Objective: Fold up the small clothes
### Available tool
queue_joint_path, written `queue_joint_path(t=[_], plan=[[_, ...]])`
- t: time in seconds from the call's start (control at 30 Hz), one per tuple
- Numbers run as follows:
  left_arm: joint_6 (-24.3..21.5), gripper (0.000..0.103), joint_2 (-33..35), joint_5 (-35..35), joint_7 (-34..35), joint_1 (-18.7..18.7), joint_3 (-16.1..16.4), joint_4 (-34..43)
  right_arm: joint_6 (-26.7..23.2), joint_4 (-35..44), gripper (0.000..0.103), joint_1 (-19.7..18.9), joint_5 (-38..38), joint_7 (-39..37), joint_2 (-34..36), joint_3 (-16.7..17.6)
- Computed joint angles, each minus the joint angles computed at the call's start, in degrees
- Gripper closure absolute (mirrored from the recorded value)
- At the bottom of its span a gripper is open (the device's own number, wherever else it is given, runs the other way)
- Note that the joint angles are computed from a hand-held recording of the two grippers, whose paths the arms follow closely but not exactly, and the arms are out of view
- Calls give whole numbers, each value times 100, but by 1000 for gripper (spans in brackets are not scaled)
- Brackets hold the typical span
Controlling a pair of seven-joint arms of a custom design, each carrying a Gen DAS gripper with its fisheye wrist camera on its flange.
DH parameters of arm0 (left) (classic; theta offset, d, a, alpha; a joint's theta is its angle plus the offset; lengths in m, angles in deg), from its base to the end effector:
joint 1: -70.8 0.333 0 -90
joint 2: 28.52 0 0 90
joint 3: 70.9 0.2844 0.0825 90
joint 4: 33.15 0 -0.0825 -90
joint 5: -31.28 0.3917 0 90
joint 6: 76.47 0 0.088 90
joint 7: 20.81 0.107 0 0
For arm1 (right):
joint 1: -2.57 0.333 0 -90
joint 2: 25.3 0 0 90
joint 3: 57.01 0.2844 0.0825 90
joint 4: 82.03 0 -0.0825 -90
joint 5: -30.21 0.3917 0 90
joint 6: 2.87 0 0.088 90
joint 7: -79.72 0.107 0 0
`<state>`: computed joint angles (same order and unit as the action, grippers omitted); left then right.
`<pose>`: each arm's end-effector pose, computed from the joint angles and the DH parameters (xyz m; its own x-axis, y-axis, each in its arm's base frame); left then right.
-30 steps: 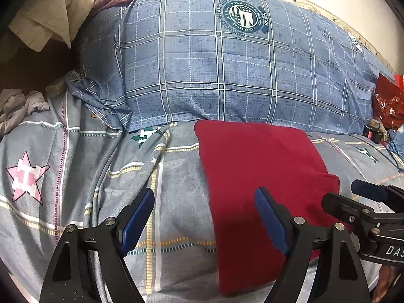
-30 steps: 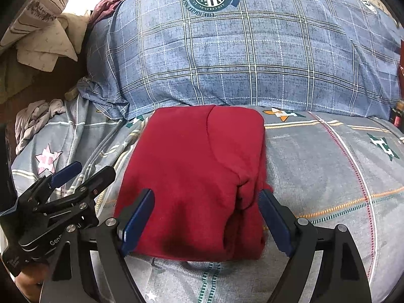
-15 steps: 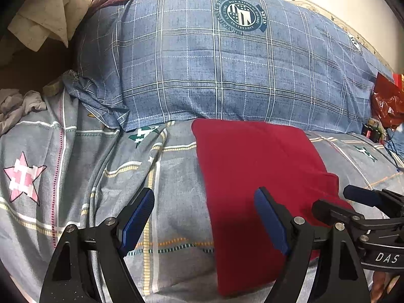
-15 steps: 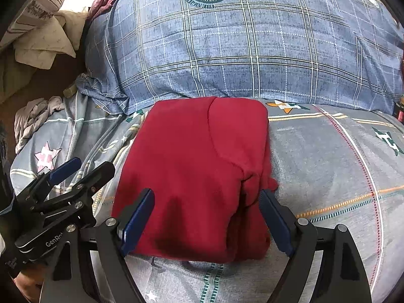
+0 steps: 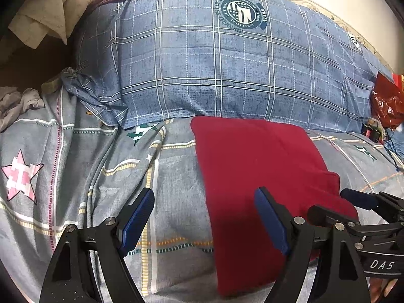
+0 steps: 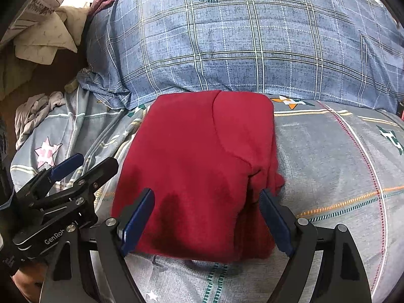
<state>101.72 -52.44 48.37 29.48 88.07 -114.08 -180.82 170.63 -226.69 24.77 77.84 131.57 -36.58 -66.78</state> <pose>0.4210 -0.2383 0.4231 -0.1427 -0.9896 0.0154 -0.6290 0.0787 -0.7734 0.4868 0.0505 0.3728 0.1504 -0.9678 -0.2021 -0.7636 0.0161 -0.6455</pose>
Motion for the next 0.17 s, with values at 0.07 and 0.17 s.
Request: queue_joint_path(t=[0.07,0.17], plan=[[52,21,-13,-14,-20,8,-2,-25,-6,-9,17,16,41,-31,-3,-15],[11,21,4,-55,0,3,16,-25,-26,-9,17,51,206,-187,-19,-73]])
